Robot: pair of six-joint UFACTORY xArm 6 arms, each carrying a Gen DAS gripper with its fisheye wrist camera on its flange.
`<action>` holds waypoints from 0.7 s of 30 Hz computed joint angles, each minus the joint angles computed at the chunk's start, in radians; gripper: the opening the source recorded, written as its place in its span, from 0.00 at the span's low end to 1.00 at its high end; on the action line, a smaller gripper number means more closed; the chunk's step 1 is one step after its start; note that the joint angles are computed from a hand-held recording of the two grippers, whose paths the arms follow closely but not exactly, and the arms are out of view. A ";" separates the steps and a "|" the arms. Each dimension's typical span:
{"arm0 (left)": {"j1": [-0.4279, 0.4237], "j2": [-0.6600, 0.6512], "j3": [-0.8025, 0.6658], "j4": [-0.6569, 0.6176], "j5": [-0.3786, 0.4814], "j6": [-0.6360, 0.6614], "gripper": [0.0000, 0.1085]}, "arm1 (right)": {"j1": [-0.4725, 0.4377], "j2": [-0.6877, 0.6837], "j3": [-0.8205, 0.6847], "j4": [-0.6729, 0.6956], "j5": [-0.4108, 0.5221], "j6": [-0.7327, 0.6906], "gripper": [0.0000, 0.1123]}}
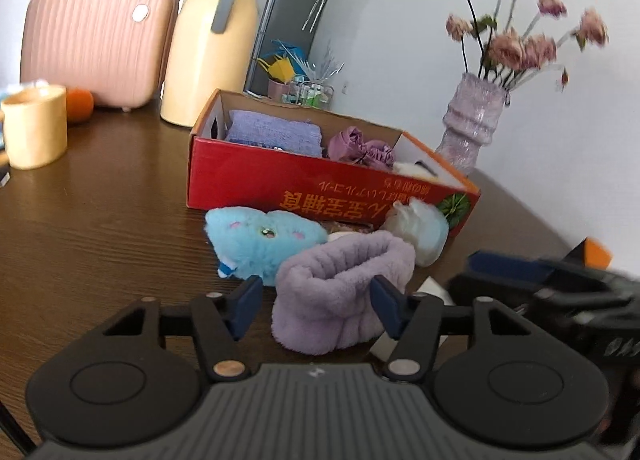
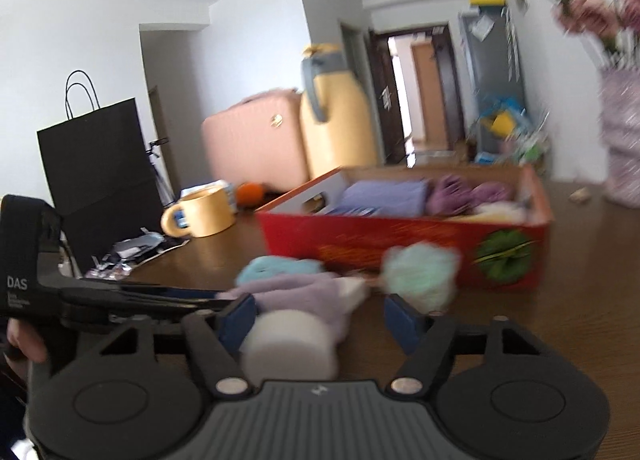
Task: Organize soft objects
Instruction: 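Grasp the lavender fuzzy headband with the left tool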
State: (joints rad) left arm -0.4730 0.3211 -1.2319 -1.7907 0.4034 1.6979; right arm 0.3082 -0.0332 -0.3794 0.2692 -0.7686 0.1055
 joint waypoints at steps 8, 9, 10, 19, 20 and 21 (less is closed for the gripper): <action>0.062 0.065 -0.087 0.298 0.150 -0.419 0.17 | -0.006 0.092 -0.167 0.004 0.112 0.114 0.42; 0.067 0.071 -0.096 0.298 0.163 -0.439 0.14 | 0.004 0.108 -0.202 0.074 0.150 0.076 0.32; 0.072 0.073 -0.101 0.302 0.180 -0.461 0.12 | 0.014 0.121 -0.232 0.143 0.189 0.031 0.20; 0.113 -0.212 0.138 0.043 0.289 -0.166 0.11 | 0.130 0.086 -0.285 0.410 0.154 -0.200 0.10; 0.121 -0.252 0.183 0.025 0.306 -0.128 0.11 | 0.176 0.059 -0.266 0.474 0.103 -0.272 0.10; 0.130 -0.301 0.241 0.010 0.327 -0.077 0.11 | 0.222 0.033 -0.245 0.533 0.051 -0.336 0.10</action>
